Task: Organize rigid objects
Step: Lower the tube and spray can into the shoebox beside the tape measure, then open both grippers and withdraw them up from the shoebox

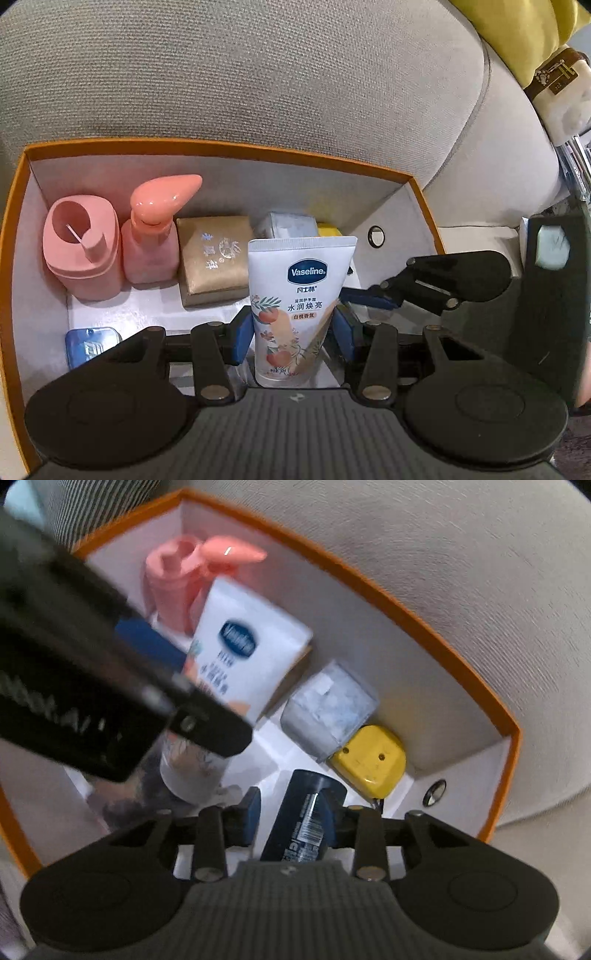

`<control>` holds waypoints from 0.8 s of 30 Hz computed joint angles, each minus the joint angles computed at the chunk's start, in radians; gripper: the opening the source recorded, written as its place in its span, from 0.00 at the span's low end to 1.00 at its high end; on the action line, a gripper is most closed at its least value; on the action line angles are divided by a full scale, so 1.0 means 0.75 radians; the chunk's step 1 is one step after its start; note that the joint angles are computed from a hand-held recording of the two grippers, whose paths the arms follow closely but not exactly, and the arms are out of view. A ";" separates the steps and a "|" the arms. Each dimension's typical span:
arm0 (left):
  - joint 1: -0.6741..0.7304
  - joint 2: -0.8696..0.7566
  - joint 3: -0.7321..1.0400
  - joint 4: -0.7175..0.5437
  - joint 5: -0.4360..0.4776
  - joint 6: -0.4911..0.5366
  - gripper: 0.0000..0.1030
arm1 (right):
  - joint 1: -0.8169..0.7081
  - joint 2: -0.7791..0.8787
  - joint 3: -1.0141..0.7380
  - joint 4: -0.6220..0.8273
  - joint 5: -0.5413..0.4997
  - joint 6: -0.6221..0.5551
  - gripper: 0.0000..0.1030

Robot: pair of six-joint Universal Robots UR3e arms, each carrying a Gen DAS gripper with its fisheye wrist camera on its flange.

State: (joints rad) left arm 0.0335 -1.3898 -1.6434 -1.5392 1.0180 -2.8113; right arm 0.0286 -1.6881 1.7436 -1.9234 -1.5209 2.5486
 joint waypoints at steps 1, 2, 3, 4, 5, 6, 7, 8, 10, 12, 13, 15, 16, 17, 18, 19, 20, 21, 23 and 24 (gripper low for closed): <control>-0.008 -0.010 0.006 0.002 0.008 -0.008 0.51 | 0.012 -0.008 0.020 -0.019 -0.027 -0.023 0.34; -0.014 -0.021 0.010 0.001 0.008 -0.012 0.51 | 0.017 -0.008 0.035 -0.034 -0.044 -0.031 0.33; -0.015 -0.029 0.014 -0.003 0.004 -0.014 0.51 | 0.014 -0.014 0.049 -0.041 -0.050 -0.031 0.35; -0.013 -0.036 0.019 -0.013 -0.003 -0.016 0.51 | 0.011 -0.019 0.064 -0.056 -0.057 -0.029 0.35; -0.015 -0.047 0.027 -0.021 -0.008 -0.024 0.51 | 0.007 -0.022 0.075 -0.067 -0.061 -0.032 0.35; -0.023 -0.063 0.034 -0.021 -0.011 -0.038 0.51 | 0.008 -0.024 0.083 -0.079 -0.078 -0.034 0.35; -0.026 -0.069 0.039 -0.031 -0.013 -0.045 0.51 | 0.012 -0.022 0.088 -0.093 -0.100 -0.032 0.35; -0.030 -0.075 0.046 -0.045 -0.016 -0.052 0.51 | 0.021 -0.019 0.092 -0.105 -0.126 -0.022 0.31; -0.047 -0.097 0.064 -0.076 -0.024 -0.068 0.51 | 0.021 -0.021 0.094 -0.119 -0.147 -0.033 0.21; -0.071 -0.119 0.083 -0.100 -0.031 -0.086 0.51 | 0.000 -0.048 0.091 -0.092 -0.118 -0.034 0.19; -0.087 -0.134 0.092 -0.105 -0.029 -0.102 0.51 | -0.019 -0.080 0.104 -0.090 -0.082 -0.025 0.20; -0.114 -0.160 0.103 -0.111 -0.022 -0.135 0.51 | -0.094 -0.181 0.153 -0.092 0.018 -0.043 0.26; -0.128 -0.174 0.108 -0.112 -0.018 -0.153 0.51 | -0.123 -0.238 0.192 -0.116 0.044 -0.050 0.26; -0.124 -0.176 0.111 -0.137 -0.016 -0.148 0.51 | -0.156 -0.318 0.259 -0.174 0.074 -0.067 0.26; -0.136 -0.192 0.117 -0.145 -0.013 -0.162 0.51 | -0.180 -0.379 0.307 -0.213 0.098 -0.094 0.27; -0.146 -0.203 0.114 -0.146 -0.010 -0.174 0.51 | -0.202 -0.434 0.356 -0.257 0.112 -0.117 0.27; -0.152 -0.209 0.108 -0.146 -0.012 -0.188 0.51 | -0.217 -0.471 0.396 -0.301 0.115 -0.117 0.27; -0.162 -0.224 0.112 -0.147 -0.012 -0.197 0.51 | -0.226 -0.501 0.419 -0.326 0.110 -0.091 0.28; -0.206 -0.257 0.135 -0.141 0.020 -0.212 0.51 | -0.239 -0.545 0.475 -0.382 0.085 -0.043 0.30; -0.228 -0.275 0.141 -0.127 0.033 -0.209 0.50 | -0.257 -0.556 0.498 -0.410 0.093 -0.015 0.28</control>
State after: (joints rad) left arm -0.1377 -1.5963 -1.5380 -1.6344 1.0426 -2.9683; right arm -0.1644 -2.1052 2.1173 -2.2308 -1.4509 2.5377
